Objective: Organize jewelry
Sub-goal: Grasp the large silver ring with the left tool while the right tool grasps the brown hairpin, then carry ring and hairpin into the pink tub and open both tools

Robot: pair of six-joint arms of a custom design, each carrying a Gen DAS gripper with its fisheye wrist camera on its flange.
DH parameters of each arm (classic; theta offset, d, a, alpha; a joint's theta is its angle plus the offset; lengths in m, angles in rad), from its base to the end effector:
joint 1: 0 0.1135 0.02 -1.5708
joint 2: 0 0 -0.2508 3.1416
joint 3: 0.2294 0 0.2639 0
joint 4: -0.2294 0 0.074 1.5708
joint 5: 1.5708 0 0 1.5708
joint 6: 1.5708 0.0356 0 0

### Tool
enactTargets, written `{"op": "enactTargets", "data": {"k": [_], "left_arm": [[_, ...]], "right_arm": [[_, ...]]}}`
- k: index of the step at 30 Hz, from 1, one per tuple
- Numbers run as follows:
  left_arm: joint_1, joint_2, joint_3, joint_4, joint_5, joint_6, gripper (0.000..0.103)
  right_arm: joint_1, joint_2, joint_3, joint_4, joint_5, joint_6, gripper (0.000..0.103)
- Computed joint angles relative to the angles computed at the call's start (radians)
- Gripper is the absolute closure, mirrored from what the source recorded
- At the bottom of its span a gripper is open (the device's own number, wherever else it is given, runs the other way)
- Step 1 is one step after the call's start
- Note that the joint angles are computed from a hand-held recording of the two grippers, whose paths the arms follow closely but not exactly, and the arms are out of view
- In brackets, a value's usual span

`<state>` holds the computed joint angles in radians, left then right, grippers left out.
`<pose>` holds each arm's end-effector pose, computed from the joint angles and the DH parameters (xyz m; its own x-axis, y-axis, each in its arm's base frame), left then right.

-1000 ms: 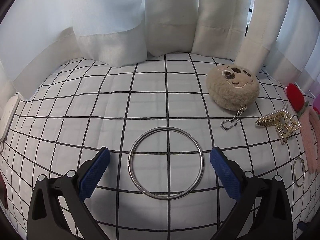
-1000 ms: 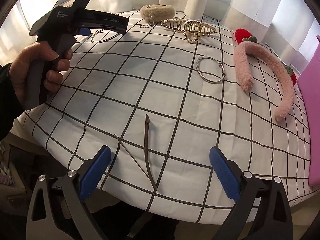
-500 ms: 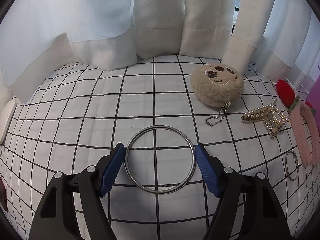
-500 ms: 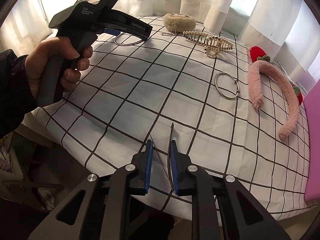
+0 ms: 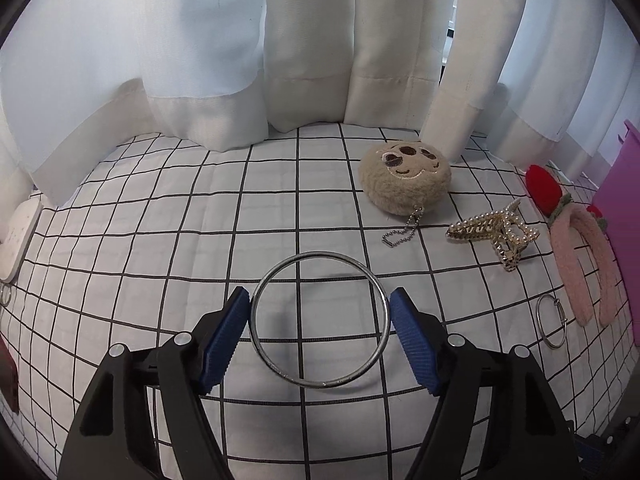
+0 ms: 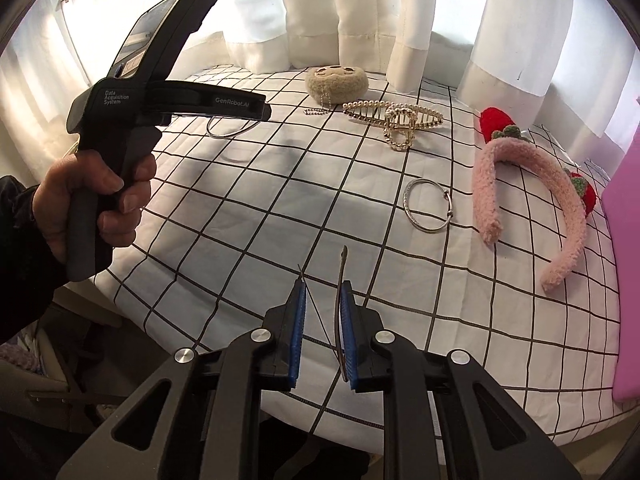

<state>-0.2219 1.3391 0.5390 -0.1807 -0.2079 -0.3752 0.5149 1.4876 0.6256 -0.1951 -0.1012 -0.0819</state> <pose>0.2406 -0.0468 0.1246 -0.7920 -0.1889 -0.5805 -0.2009 0.9786 -0.0443 0.2295 0.1340 0.1121 -0.7119 -0.4963 -0.4970 -0.5933 0.8035 0.0475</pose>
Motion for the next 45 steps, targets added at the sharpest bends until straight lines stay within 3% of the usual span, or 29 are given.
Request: {"op": "enactTargets", "data": {"k": [16,26,38,45], "left_arm": [[-0.188,-0.028,0.175,-0.131,-0.083,-0.035,0.033],[-0.342,0.053,0.389,-0.225,-0.154,-0.035,0.033],[-0.54,0.304,0.847,-0.335,-0.251,-0.007,0.033],[-0.665,0.566,1.246,-0.414,-0.273,0.004,0.033]], "right_arm": [[-0.167,-0.124,0.056,-0.078,-0.041,-0.041,0.086],[-0.359,-0.223,0.123,-0.144,-0.122,-0.101,0.086],[-0.772,-0.258,0.312,-0.288,-0.368,-0.251,0.086],[-1.061,-0.153,0.472,-0.349,-0.524,-0.344,0.086]]}}
